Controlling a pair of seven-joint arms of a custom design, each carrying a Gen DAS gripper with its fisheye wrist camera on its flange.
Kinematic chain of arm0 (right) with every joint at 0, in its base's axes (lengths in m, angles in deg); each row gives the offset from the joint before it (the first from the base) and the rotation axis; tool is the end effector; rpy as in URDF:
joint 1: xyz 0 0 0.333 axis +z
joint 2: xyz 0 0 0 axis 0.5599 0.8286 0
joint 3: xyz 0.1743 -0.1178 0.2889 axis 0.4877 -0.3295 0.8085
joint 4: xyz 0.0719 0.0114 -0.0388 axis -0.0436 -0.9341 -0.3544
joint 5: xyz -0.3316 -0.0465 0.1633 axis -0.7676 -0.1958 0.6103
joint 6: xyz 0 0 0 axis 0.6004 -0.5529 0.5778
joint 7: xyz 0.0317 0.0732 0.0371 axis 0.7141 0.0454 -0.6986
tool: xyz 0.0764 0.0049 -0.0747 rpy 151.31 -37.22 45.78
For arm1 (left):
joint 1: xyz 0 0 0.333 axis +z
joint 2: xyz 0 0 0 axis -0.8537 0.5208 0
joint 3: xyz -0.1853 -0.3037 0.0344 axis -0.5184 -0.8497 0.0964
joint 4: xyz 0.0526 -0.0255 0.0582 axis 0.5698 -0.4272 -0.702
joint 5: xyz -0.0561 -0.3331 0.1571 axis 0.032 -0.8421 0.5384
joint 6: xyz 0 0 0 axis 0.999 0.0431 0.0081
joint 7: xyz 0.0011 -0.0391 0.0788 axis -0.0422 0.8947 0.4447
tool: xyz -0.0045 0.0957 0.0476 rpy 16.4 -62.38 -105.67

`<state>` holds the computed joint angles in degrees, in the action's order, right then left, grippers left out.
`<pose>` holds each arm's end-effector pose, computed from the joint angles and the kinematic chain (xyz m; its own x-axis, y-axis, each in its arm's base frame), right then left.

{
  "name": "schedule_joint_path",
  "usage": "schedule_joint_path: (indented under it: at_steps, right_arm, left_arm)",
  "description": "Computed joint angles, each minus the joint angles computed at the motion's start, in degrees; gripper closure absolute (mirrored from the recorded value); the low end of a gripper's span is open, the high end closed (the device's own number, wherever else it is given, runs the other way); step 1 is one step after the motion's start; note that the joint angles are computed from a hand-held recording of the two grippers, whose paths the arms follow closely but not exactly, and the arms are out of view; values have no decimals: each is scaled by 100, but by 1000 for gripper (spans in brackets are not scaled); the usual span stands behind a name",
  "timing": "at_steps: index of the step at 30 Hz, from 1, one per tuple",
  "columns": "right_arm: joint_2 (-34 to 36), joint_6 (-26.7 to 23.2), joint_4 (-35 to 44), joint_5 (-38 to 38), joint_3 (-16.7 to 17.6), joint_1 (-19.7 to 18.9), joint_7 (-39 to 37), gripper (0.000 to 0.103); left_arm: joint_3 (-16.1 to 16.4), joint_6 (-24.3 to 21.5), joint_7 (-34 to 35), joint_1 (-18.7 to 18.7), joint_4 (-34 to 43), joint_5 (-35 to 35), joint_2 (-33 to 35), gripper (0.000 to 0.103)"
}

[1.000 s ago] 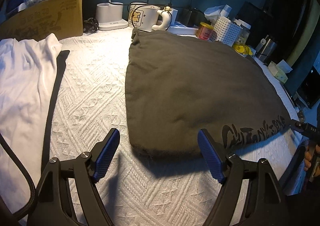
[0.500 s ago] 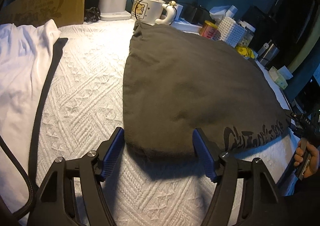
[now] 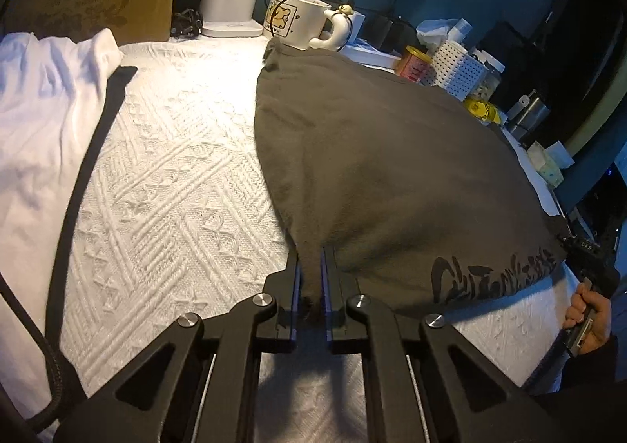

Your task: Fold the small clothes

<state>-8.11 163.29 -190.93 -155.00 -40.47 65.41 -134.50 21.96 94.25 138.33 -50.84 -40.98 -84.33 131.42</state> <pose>0.5418 0.3235 0.2871 -0.6396 -0.5969 -0.4844 -0.3415 0.7851 -0.5167 0.7671 -0.1030 0.3144 -0.4577 -0.8333 0.3100 -0.7917 0.2232 -0.5687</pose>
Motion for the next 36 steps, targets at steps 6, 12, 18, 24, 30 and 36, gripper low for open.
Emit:
schedule_joint_path:
  at_steps: [6,12,18,24,30,36]
  right_arm:
    - [-307,-341,-363,190,105,71,-234,98]
    - [-580,-716,-635,341,261,136,-347,98]
    - [-866,-1045,-961,478,459,190,-335,98]
    - [-986,-1240,-1105,605,612,243,-290,98]
    - [-1057,-1366,-1198,785,712,306,-364,98]
    - [-875,-1435,-1059,1286,745,306,-991,97]
  left_arm:
    - [-91,74,196,74,-321,-56,-227,96]
    - [-278,150,581,273,-880,-356,-586,96]
    - [-320,193,923,349,-1420,-691,-929,96]
    - [-289,209,1270,376,-1775,-989,-1179,96]
    - [-103,244,1380,239,-1959,-1076,-1284,96]
    - [38,208,1191,124,-1885,-919,-1175,96]
